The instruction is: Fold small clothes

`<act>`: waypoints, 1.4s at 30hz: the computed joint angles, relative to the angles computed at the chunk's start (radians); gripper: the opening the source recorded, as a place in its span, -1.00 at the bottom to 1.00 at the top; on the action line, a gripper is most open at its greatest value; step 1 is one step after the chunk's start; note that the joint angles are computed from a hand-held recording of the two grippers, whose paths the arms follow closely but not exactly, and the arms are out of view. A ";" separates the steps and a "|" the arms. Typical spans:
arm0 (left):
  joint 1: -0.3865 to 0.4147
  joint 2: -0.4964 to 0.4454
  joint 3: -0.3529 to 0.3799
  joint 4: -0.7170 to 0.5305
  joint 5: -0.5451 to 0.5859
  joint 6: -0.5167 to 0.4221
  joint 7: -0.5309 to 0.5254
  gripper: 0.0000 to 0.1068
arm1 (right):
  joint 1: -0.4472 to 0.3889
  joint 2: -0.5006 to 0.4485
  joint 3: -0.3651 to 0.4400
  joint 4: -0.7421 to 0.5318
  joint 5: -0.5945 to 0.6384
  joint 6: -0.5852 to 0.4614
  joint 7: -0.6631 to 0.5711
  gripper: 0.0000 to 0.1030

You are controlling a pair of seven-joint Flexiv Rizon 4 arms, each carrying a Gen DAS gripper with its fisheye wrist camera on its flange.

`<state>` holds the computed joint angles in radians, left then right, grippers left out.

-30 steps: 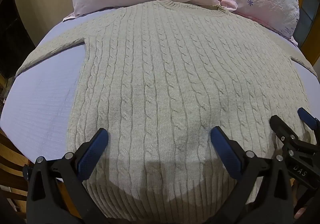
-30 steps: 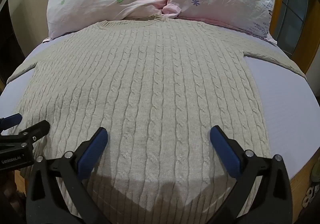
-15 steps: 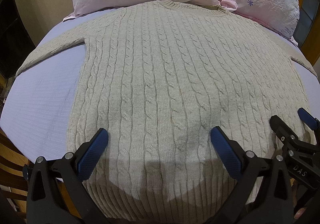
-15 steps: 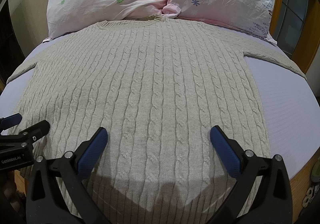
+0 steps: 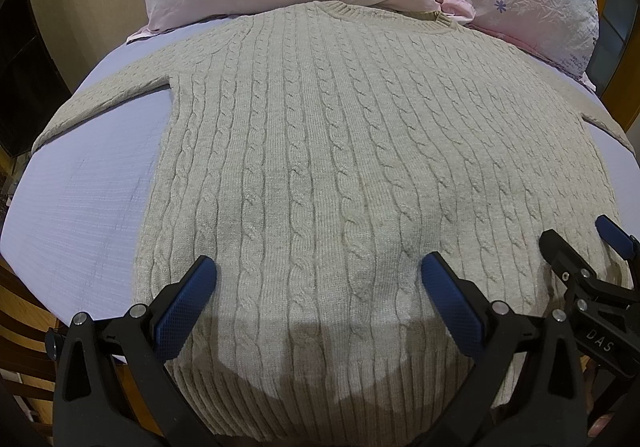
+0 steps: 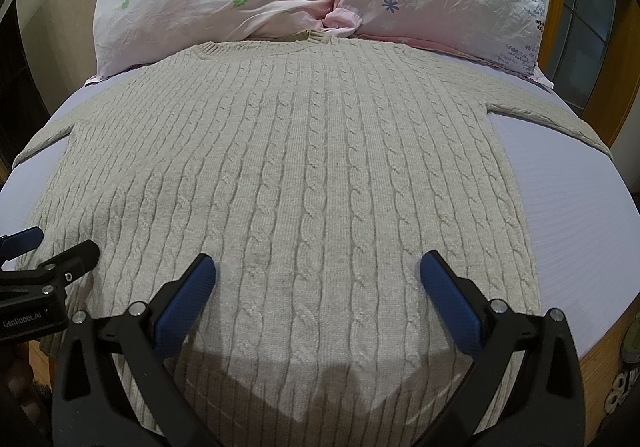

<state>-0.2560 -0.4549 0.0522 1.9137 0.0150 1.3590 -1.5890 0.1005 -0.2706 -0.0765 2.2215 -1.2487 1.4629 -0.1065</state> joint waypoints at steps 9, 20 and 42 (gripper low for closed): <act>0.001 0.000 -0.001 0.000 0.002 0.001 -0.001 0.90 | 0.000 0.000 0.000 0.000 0.000 0.000 0.000 0.97; 0.001 0.000 -0.001 0.000 0.002 0.002 -0.001 0.90 | -0.002 0.001 0.001 0.000 -0.004 0.000 0.002 0.97; 0.006 -0.001 -0.003 0.006 0.000 0.018 0.003 0.90 | -0.007 -0.004 -0.001 -0.003 -0.025 0.010 0.010 0.97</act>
